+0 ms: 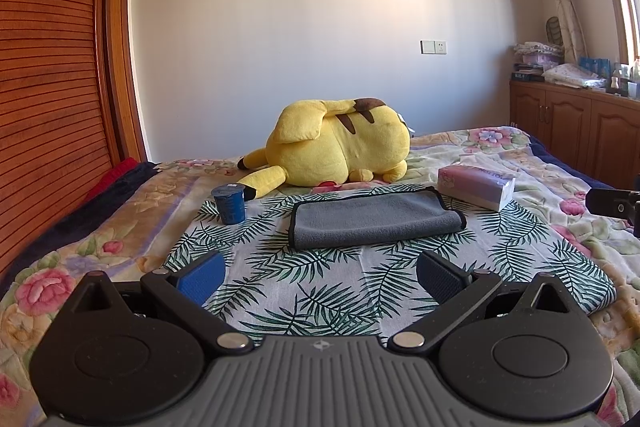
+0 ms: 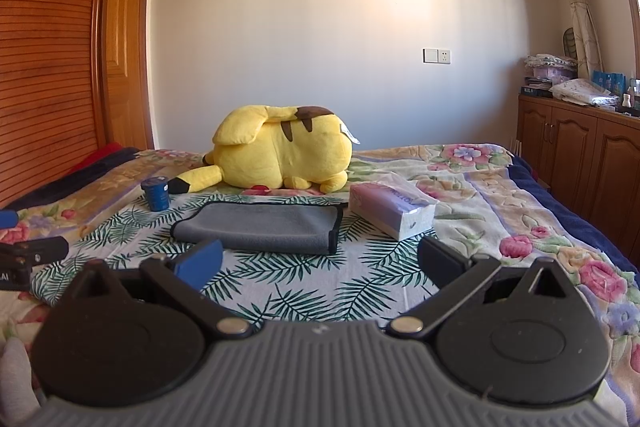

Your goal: Fold towel

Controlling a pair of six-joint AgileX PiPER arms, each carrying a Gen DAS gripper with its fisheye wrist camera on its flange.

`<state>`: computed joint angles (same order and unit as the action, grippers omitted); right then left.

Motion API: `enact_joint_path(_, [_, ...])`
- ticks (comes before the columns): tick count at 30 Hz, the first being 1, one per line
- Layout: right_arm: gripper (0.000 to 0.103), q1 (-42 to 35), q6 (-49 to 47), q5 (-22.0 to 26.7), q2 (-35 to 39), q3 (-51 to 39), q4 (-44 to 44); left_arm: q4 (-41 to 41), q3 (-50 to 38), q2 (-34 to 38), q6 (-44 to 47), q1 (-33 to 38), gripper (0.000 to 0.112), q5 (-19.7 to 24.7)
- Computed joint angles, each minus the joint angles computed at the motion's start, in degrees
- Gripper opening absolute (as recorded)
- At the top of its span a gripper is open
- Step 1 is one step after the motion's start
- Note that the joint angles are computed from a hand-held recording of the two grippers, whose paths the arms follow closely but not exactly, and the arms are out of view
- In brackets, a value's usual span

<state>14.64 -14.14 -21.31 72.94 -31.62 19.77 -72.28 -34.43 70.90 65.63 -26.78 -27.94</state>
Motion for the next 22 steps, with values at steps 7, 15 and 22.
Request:
enact_joint_path(7, [0.103,0.1,-0.3,-0.1,0.0,0.0,0.3,-0.4,0.2,-0.1,0.2,-0.6,0.087,-0.5])
enact_joint_path(15, [0.103,0.1,-0.2,-0.2,0.1,0.1,0.2,-0.3,0.3,0.0,0.2,-0.6,0.087,-0.6])
enact_joint_path(22, [0.103,0.2,-0.2,-0.2,0.1,0.1,0.2,-0.4,0.2,0.0,0.3,-0.6,0.087,-0.6])
